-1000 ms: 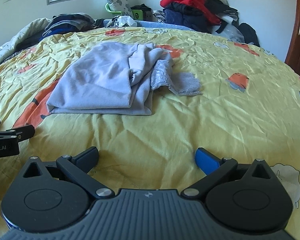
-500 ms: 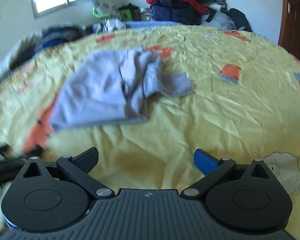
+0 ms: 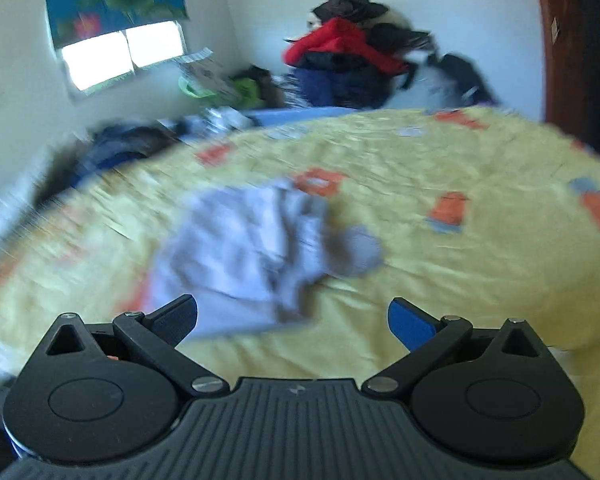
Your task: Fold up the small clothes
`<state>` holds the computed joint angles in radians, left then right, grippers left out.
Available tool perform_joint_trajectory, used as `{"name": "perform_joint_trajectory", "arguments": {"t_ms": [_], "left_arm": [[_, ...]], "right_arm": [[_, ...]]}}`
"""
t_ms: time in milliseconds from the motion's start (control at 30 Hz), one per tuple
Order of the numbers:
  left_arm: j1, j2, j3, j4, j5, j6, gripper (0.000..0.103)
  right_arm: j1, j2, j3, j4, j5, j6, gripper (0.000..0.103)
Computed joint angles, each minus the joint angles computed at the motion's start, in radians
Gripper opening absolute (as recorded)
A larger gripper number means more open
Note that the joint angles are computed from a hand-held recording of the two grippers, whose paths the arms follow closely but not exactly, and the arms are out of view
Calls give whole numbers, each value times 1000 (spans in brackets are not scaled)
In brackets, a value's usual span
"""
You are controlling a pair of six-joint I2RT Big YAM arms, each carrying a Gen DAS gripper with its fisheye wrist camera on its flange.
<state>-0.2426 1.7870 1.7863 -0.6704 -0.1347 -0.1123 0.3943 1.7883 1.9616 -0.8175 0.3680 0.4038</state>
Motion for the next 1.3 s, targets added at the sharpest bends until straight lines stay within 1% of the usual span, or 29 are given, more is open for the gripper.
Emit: {"name": "perform_joint_trajectory", "arguments": {"t_ms": [33,67,167,233,300,333,433,700,900,1100,1300], "left_arm": [[0,0,0,0,0,0,103],[0,0,0,0,0,0,103],[0,0,0,0,0,0,103],[-2,0,0,0,-1,-1,103],[-1,0,0,0,-1,-1,103],[0,1,1,0,0,0,103],[0,1,1,0,0,0,103],[0,1,1,-1,0,0,103],[-2,1,1,-2,-5,-6,103],[3,0,9,-24,12,-3,103],[9,-5,2,-18,33,14,103]], "right_arm": [[4,10,-5,-12,30,-12,103],[4,15,-19,-10,43,-23,103],[5,28,-48,-14,59,-42,103],[7,27,-69,-2,68,-65,102],[18,30,-82,14,108,-104,103],[21,32,-80,13,115,-112,103],[21,37,-74,2,97,-97,103],[28,33,-88,9,122,-104,103],[27,35,-88,10,115,-110,103],[18,28,-97,13,81,-87,102],[18,29,-97,14,82,-89,102]]}}
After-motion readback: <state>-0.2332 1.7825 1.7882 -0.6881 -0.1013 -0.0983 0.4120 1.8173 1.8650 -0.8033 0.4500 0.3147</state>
